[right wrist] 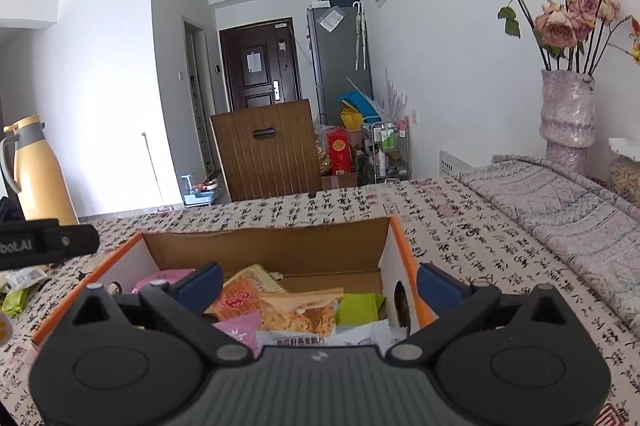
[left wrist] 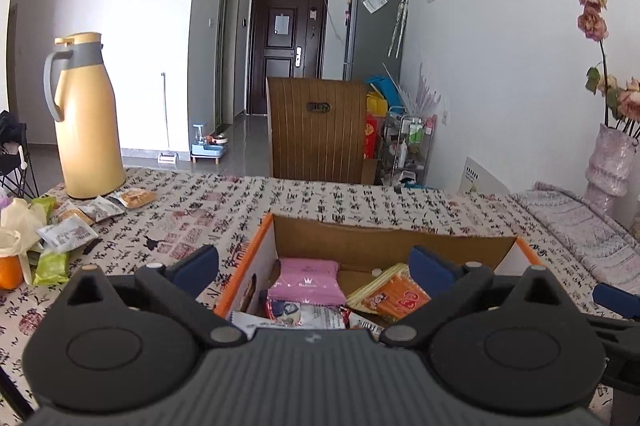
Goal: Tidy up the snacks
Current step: 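Withdraw both tools from the box back over the cracker bags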
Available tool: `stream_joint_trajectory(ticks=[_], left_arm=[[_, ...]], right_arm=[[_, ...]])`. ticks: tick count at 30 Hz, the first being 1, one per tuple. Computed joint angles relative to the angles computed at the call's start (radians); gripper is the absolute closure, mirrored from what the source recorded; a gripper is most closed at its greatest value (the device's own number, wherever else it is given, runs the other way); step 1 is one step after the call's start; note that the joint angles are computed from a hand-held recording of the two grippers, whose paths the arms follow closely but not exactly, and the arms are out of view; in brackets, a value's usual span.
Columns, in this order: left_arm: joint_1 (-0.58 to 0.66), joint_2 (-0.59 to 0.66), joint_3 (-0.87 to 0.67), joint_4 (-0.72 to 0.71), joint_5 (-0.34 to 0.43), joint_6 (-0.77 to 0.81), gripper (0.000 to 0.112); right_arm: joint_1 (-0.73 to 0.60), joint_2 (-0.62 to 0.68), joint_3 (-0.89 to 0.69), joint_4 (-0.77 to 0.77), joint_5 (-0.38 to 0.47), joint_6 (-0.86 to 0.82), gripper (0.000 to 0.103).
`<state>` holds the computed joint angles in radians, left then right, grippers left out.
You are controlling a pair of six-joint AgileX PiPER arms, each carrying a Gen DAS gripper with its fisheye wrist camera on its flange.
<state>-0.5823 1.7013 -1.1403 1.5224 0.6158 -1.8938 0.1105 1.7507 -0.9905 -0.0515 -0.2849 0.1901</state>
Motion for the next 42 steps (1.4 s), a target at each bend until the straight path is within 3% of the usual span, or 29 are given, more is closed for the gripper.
stream_joint_trajectory(ticks=[9, 16, 30, 37, 42], left_arm=[[-0.049, -0.131, 0.120, 0.021, 0.056, 0.004, 0.009], [-0.054, -0.248, 0.264, 0.023, 0.056, -0.013, 0.009], [0.046, -0.437, 0.559, 0.061, -0.054, -0.051, 0.009], [0.151, -0.455, 0.626, 0.114, -0.145, -0.064, 0.009], [0.200, -0.446, 0.650, 0.167, -0.200, -0.102, 0.009]], right_arm=[[0.032, -0.103, 0.084, 0.041, 0.014, -0.059, 0.000], [0.098, -0.181, 0.178, 0.187, 0.024, -0.206, 0.000], [0.322, -0.217, 0.282, 0.796, 0.022, -0.740, 0.000], [0.411, -0.183, 0.258, 1.076, 0.021, -0.998, 0.000], [0.461, -0.126, 0.204, 1.388, 0.029, -1.292, 0.000]])
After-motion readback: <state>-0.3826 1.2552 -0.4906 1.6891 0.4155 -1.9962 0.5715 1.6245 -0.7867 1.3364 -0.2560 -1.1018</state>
